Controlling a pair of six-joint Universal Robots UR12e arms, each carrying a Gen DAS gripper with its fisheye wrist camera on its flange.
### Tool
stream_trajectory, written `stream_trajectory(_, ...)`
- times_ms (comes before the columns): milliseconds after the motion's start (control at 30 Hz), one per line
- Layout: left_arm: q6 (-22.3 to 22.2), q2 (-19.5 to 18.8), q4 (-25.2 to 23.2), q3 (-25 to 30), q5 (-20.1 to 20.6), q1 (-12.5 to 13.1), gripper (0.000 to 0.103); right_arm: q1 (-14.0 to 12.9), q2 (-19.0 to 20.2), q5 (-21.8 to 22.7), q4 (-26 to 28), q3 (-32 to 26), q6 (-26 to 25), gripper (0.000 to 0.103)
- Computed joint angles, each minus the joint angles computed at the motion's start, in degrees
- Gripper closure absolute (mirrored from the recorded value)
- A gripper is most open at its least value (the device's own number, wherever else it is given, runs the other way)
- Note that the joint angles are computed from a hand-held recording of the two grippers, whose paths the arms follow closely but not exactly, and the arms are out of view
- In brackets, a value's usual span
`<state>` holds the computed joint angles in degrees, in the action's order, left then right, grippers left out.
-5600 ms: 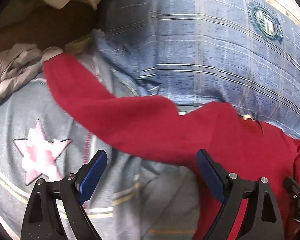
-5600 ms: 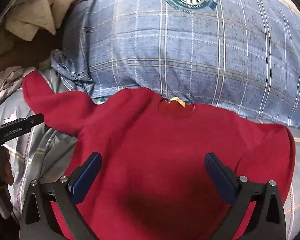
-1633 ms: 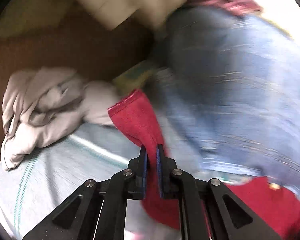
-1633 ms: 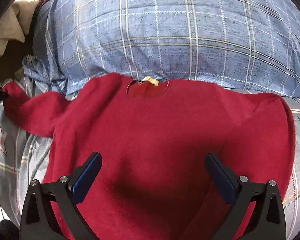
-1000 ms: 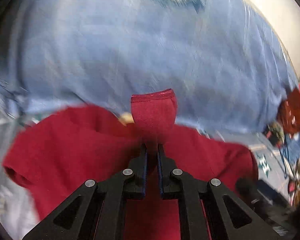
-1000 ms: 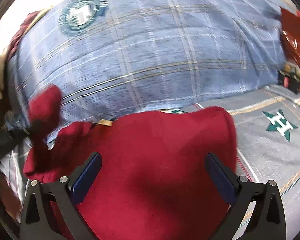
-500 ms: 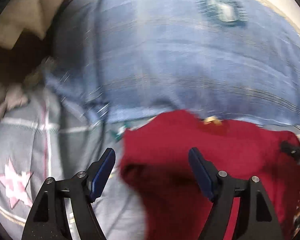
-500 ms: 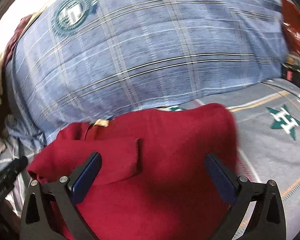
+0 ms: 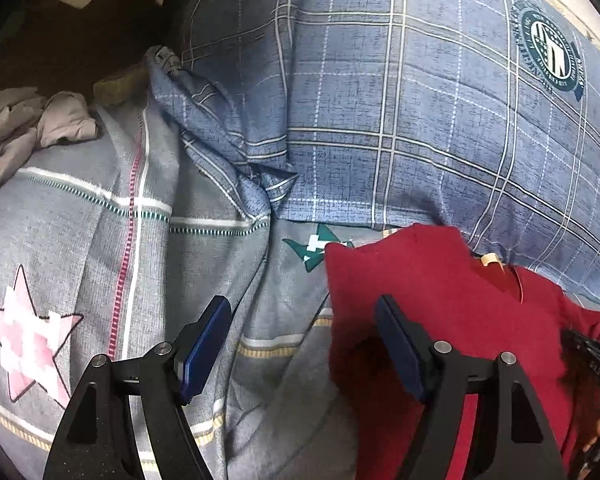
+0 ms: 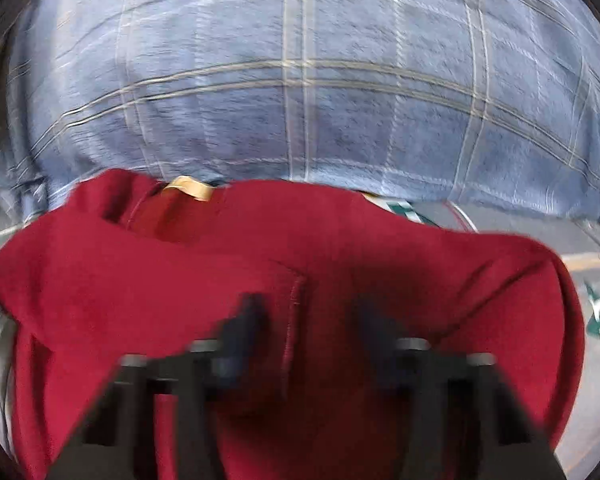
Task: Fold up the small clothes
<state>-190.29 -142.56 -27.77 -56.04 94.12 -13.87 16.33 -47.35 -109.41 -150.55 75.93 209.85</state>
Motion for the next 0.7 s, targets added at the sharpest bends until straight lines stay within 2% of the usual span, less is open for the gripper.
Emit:
stream_trajectory(33,-0.04,0.68,0.29,-1.09,-0.30,0.16,0.030,-0.18,-0.15,1.76,0.45,-0.17,-0.44,0.097)
stream_trajectory(67,-0.16,1.05,0.53,-1.66,-0.39,0.23,0.030,-0.05,-0.17,1.12,1.61,-0.65,-1.42,0.097)
stream_trajectory(100,-0.28,1.98,1.28,-3.04,-0.37,0.34,0.030,0.58,0.12,-1.47,2.33,-1.27,-2.97,0.097)
stream_trajectory(133,-0.39,2.31,1.74,-3.54,-0.26,0.40,0.030,0.65,0.08,-1.66,2.61,-1.35,-3.81,0.097)
stream_trajectory(200,-0.77,2.61,2.34,-3.85,-0.01,0.41,0.030,0.18,-0.41,0.21,1.63,-0.68,-3.50,0.094)
stream_trajectory(267,-1.34,2.70,2.46,-3.86,-0.02,0.46,0.030,-0.30,-0.71,1.21,-0.85,0.07,-1.77,0.074)
stream_trajectory(300,-1.64,2.63,2.27,-3.72,-0.12,0.51,0.030,-0.50,-0.81,1.22,-1.70,0.37,-1.05,0.047)
stream_trajectory(333,-1.74,2.63,2.07,-3.67,-0.18,0.53,0.030,-0.62,-0.72,1.18,-2.67,0.47,-1.03,0.039)
stream_trajectory(400,-1.79,2.49,1.60,-3.40,-0.02,0.53,0.030,-0.83,-0.15,1.75,-2.37,-0.27,-2.52,0.042)
stream_trajectory(467,-1.83,2.33,1.37,-3.06,0.56,0.50,0.030,-0.88,1.18,2.33,1.14,-2.48,-4.00,0.068)
stream_trajectory(533,-2.08,2.36,1.73,-3.11,1.23,0.49,0.030,-0.57,1.81,2.05,0.06,-2.89,-5.88,0.093)
stream_trajectory(567,-2.27,2.49,2.27,-3.33,1.54,0.49,0.030,-0.48,1.75,2.37,0.77,-3.14,-6.60,0.099)
stream_trajectory(633,-2.42,2.75,3.48,-3.88,2.15,0.45,0.030,-0.35,0.77,2.55,-0.85,-2.28,-7.16,0.099)
stream_trajectory(700,-2.11,2.97,4.94,-4.45,2.92,0.29,0.030,-0.50,-1.44,2.17,-5.34,0.18,-7.01,0.099)
